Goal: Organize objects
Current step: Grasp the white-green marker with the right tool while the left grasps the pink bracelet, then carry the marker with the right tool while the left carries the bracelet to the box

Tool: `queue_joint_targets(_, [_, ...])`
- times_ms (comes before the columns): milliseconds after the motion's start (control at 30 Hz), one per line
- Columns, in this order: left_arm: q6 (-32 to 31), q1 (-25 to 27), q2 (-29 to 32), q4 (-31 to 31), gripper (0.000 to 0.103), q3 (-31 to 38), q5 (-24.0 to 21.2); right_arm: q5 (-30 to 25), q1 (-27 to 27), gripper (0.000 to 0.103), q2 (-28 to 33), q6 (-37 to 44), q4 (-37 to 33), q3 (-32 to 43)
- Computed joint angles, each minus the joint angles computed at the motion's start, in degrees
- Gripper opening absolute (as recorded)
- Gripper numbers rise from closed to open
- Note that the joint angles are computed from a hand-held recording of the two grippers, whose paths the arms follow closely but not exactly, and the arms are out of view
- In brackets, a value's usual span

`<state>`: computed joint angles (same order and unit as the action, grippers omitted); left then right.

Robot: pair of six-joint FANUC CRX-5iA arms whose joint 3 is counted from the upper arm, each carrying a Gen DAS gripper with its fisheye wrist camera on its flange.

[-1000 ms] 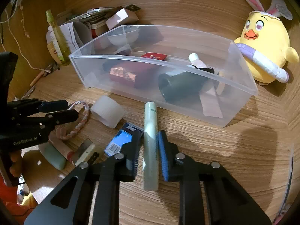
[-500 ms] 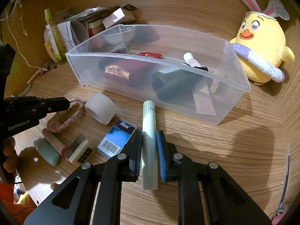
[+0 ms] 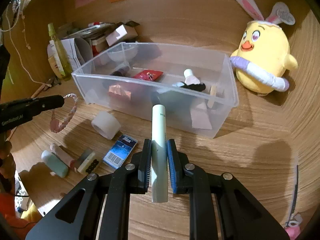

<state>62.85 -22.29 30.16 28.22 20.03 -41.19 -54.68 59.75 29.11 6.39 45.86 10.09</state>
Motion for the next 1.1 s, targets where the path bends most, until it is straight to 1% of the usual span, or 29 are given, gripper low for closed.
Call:
queue_joint_targets(267, [-2.57,-0.27,-1.04,2.91,0.006,-1.05,1.92,0.85,0.84,0.014,-1.95,-2.61,3.43,-2.23])
queue_joint_targets(567, [-5.87,-0.80,-1.09,7.15,0.006,-1.08,4.14,0.13,0.84,0.014,-3.32,-5.97,8.06,-3.62])
queue_joint_targets(833, [-6.90,-1.26,0.02,8.59,0.006,1.05,4.44,-1.63,0.33,0.014,-4.59,-8.34,12.86,-4.70])
queue_joint_targets(1100, [-6.03,-1.37,2.12,9.21,0.006,5.03,3.69,-2.66,-0.61,0.014,-5.61,-10.85,17.34,-5.41])
